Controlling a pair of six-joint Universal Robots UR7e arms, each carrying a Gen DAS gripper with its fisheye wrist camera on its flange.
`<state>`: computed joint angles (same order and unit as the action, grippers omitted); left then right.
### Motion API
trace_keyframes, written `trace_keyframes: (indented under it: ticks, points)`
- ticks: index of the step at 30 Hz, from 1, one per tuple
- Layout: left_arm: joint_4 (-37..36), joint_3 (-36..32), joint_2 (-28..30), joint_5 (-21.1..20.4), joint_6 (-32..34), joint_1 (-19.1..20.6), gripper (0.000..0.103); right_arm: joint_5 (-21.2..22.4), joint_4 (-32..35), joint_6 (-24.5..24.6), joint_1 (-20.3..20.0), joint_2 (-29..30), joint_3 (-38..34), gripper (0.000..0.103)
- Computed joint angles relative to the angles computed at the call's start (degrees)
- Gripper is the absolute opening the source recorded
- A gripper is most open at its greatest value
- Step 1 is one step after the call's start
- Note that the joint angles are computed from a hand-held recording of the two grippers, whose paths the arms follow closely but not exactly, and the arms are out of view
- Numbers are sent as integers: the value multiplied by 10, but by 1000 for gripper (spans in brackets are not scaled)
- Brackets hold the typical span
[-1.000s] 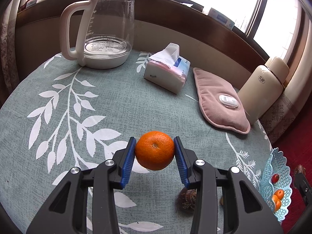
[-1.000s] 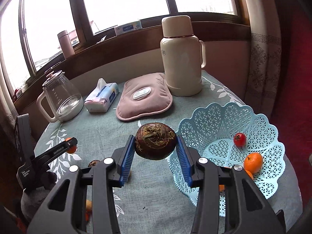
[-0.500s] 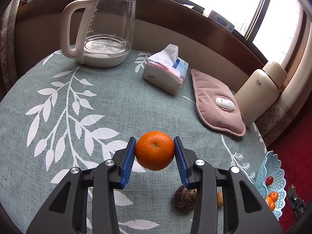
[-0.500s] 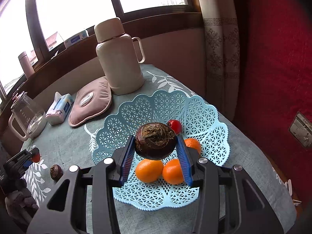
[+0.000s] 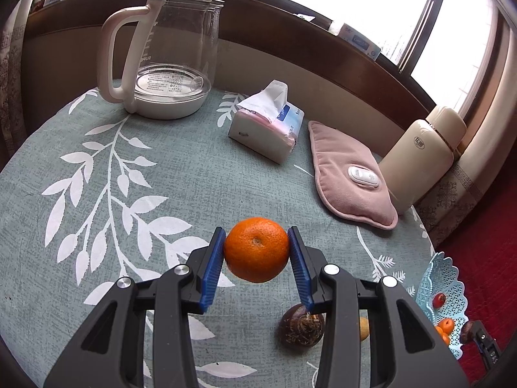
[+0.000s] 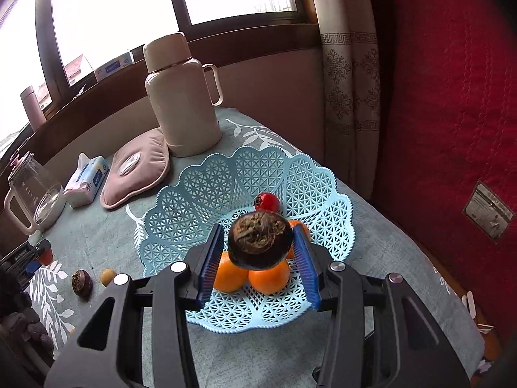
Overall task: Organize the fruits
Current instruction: 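Carry the dark brown fruit into the basket and open the right gripper, then carry the mandarin into the basket and open the left gripper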
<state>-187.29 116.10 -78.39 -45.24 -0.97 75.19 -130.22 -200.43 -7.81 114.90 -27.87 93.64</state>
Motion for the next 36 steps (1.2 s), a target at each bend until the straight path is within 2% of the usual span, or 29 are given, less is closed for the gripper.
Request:
trace_keyframes:
  ticks: [1, 2, 5, 21, 23, 27, 36]
  points:
    - [-1, 0, 0, 0, 0, 0, 40, 3, -7, -1, 0, -1, 2, 62]
    - [-1, 0, 0, 0, 1, 0, 40, 5, -13, -4, 0, -2, 3, 64]
    - [-1, 0, 0, 2, 3, -1, 40, 9, -21, -11, 1, -3, 3, 64]
    - [-5, -2, 6, 14, 12, -4, 40, 42, -10, 14, -13, 2, -10, 64]
    - [-10, 1, 5, 17, 17, -8, 40, 50, -7, 14, -14, 3, -8, 67]
    - [-9, 7, -3, 8, 21, -18, 40, 58, -7, 15, -16, -1, 0, 68]
    - [-5, 20, -8, 1, 46, -71, 40, 62, -34, 16, -21, -17, 23, 68]
